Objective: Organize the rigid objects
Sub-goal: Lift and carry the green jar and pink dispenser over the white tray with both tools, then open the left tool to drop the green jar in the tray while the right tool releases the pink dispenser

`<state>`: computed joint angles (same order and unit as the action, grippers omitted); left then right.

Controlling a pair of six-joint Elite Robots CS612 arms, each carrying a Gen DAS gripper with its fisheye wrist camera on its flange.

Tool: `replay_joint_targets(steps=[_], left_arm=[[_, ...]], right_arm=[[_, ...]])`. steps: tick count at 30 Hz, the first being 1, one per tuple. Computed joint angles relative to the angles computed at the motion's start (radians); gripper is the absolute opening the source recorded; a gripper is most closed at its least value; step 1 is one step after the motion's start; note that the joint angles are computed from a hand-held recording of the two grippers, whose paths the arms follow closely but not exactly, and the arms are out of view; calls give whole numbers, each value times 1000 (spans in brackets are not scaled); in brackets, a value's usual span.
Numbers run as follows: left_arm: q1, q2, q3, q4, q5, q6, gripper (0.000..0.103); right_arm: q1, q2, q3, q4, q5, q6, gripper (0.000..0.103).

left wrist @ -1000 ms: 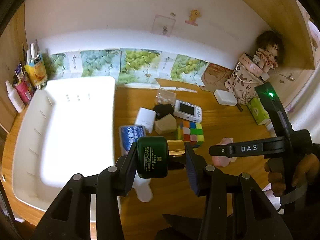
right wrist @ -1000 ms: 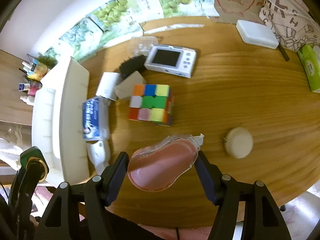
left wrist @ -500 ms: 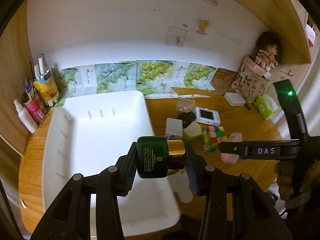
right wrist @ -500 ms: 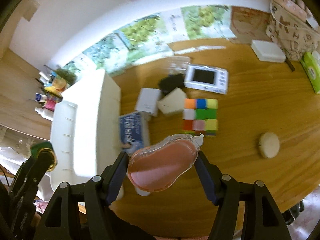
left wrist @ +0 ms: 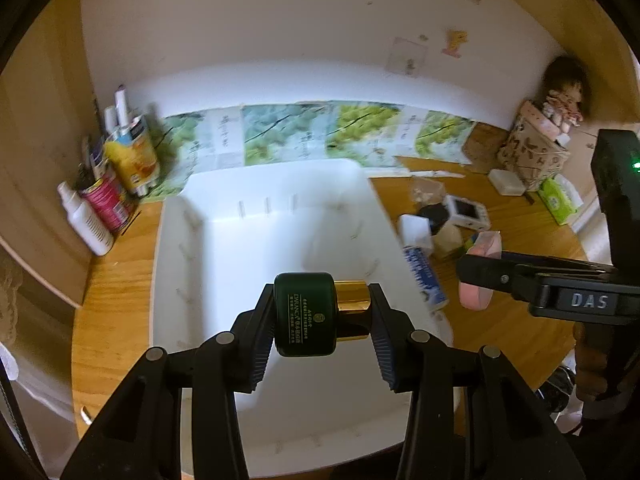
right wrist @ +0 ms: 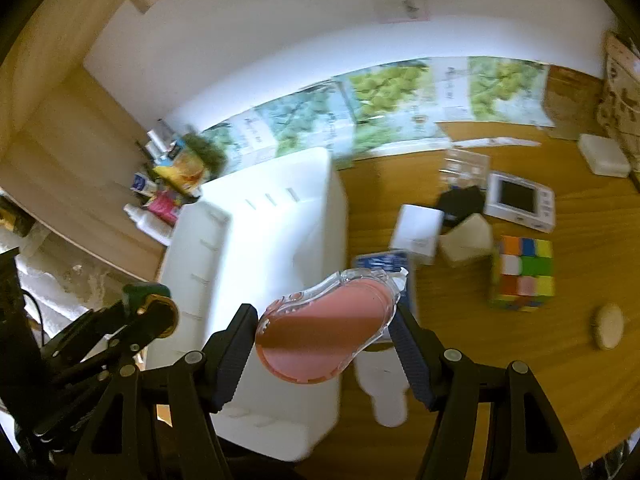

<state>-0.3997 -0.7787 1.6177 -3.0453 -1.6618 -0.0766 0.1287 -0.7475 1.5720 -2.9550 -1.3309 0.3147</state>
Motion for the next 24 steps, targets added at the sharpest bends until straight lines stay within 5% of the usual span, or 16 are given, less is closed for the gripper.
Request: replay_joint_targets(steps=[18,24], left_arm=[[29,-2,13,92,88,-73,47],[25,-8,31,35,122,-74,51]], right_arm=[[42,48,-77,67,79,-67,68],[48,52,-89,104,85,-82,68]])
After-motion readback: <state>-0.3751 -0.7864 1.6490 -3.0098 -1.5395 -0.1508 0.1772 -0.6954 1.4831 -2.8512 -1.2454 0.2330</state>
